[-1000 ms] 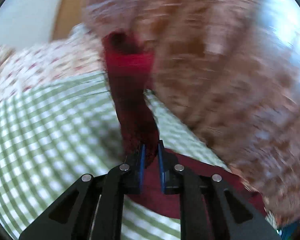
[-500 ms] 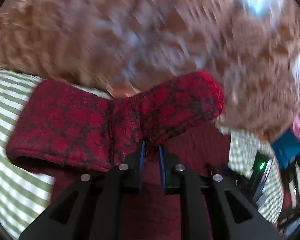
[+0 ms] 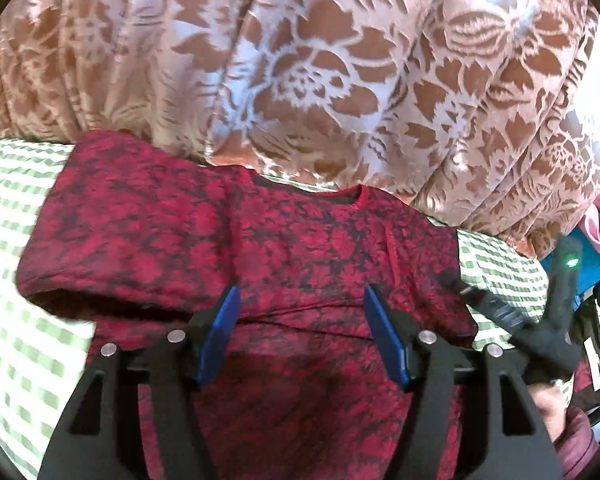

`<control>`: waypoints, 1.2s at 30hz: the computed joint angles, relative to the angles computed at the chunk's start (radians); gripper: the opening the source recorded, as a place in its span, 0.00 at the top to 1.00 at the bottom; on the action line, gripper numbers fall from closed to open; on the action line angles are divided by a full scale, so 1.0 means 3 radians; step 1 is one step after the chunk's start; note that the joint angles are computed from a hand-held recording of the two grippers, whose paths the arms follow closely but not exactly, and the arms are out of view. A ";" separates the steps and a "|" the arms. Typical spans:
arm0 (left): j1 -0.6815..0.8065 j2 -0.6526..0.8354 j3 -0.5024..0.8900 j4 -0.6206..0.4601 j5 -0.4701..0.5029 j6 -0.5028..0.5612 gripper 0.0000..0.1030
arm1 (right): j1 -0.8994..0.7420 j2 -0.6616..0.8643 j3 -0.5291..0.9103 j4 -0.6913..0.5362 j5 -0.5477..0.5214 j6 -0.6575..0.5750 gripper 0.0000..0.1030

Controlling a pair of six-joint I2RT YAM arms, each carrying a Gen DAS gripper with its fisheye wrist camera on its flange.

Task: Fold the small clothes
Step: 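Grasp the side edge with the right gripper and fold it toward the collar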

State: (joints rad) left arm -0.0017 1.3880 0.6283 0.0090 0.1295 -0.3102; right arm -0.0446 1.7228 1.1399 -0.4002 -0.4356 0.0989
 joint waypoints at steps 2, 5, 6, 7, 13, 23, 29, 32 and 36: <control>0.0105 -0.0078 -0.0105 0.0004 -0.0029 0.0003 0.39 | 0.0032 -0.0079 -0.0013 -0.0024 -0.0253 0.0106 0.19; 0.0379 -0.0197 -0.0329 -0.0001 0.0059 -0.0030 0.41 | 0.0231 -0.0037 0.0034 -0.0049 -0.0410 0.0202 0.32; 0.0424 -0.0153 -0.0358 0.0045 0.0069 -0.0045 0.41 | 0.0345 0.0001 0.0044 -0.0027 -0.0408 0.0238 0.34; 0.0527 -0.0134 -0.0410 0.0061 0.0110 -0.0057 0.42 | 0.0452 0.0064 0.0073 -0.0015 -0.0380 0.0255 0.34; 0.0949 0.0066 -0.0416 -0.0063 0.0079 -0.0088 0.51 | 0.0892 0.0260 0.0304 -0.0189 0.0173 0.0164 0.88; 0.1189 0.0368 -0.0244 -0.0221 -0.0112 -0.0234 0.51 | 0.0277 -0.0494 0.0357 -0.0295 0.0150 -0.0111 0.90; 0.1084 0.0330 -0.0276 -0.0212 -0.0224 -0.0185 0.51 | -0.0093 -0.0119 0.0375 -0.0367 0.0401 -0.0191 0.90; 0.1097 0.0265 -0.0286 -0.0220 -0.0218 -0.0096 0.51 | -0.0158 0.0065 0.0281 -0.0363 0.0429 -0.0229 0.90; 0.1340 0.0179 -0.0226 -0.0242 0.0159 0.0018 0.46 | -0.0148 0.0042 0.0121 -0.0300 0.0546 -0.0340 0.90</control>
State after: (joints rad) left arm 0.4002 1.4417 0.5606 -0.0636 0.1771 -0.3050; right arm -0.0889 1.7354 1.1762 -0.4901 -0.2719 -0.0031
